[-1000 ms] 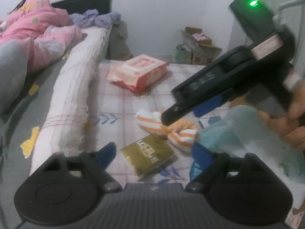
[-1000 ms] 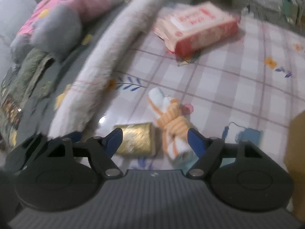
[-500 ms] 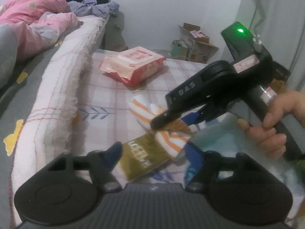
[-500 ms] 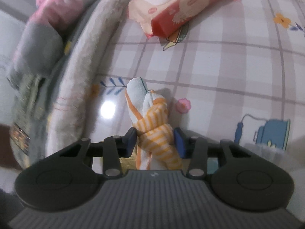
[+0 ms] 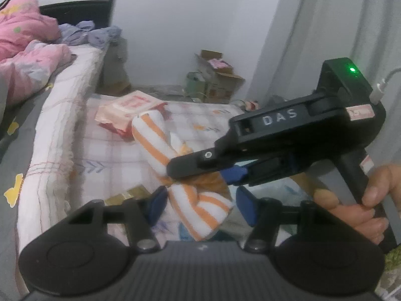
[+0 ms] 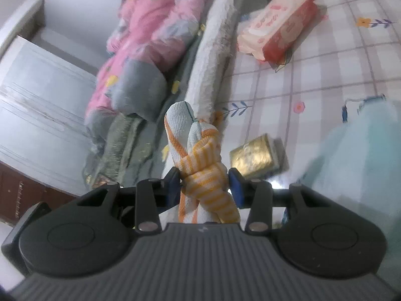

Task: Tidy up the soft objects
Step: 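Close the right tool on the striped towel roll and lift it, then carry the striped towel roll over the cardboard box with the right tool, then open the right tool to drop the towel roll into the box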

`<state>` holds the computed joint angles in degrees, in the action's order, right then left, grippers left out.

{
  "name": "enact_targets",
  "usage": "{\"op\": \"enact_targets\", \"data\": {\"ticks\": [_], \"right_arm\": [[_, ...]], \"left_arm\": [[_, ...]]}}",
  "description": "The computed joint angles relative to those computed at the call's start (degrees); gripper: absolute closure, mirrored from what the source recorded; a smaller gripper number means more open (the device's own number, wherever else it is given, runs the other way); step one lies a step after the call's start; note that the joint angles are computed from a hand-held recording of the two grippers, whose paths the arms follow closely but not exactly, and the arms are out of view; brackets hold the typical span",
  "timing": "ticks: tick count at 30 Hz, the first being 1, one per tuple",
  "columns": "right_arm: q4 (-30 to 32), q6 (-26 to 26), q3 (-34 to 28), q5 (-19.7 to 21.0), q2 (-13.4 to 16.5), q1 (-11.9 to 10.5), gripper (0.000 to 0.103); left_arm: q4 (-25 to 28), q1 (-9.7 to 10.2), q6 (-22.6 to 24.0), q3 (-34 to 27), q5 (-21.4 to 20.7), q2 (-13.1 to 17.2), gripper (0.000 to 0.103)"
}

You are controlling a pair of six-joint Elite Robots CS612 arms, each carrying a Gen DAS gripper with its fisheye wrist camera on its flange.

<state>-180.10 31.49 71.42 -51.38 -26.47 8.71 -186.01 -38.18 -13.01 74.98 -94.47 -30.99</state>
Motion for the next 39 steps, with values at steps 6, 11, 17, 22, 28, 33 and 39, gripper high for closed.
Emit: {"op": "enact_targets", "data": {"ticks": [6,11,17,22,28,33,39], "right_arm": [[-10.1,2.9,9.9,0.4,-4.0,-1.1,0.062],[-16.8,3.4,18.2,-2.1,-7.9,-3.1,0.062],[-21.4,-0.3,29.6,-11.9,-14.6,-6.4,0.062],[-16.2,-7.8,35.6,-18.9,-19.0,-9.1,0.061],[-3.1,-23.3,35.9,-27.9,-20.1,-9.1,0.061],[5.0,-29.2,33.7,-28.6,-19.1,-9.2,0.059],[12.7,-28.8,30.6,-27.9,-17.9,-9.8,0.044]], "left_arm": [[-1.3,-1.74,0.7,2.7,-2.6,-1.9,0.042],[-1.6,-3.56,3.5,2.2,-5.6,-1.9,0.041],[-2.1,-5.15,5.1,1.6,-6.7,-1.5,0.04],[-0.8,-5.17,3.9,1.4,-5.2,-1.0,0.04],[0.9,-4.82,1.9,2.4,-2.4,-1.5,0.041],[1.0,-4.66,0.5,2.7,-0.9,-1.7,0.041],[0.8,-4.79,0.5,3.0,-0.4,-1.9,0.04]]}}
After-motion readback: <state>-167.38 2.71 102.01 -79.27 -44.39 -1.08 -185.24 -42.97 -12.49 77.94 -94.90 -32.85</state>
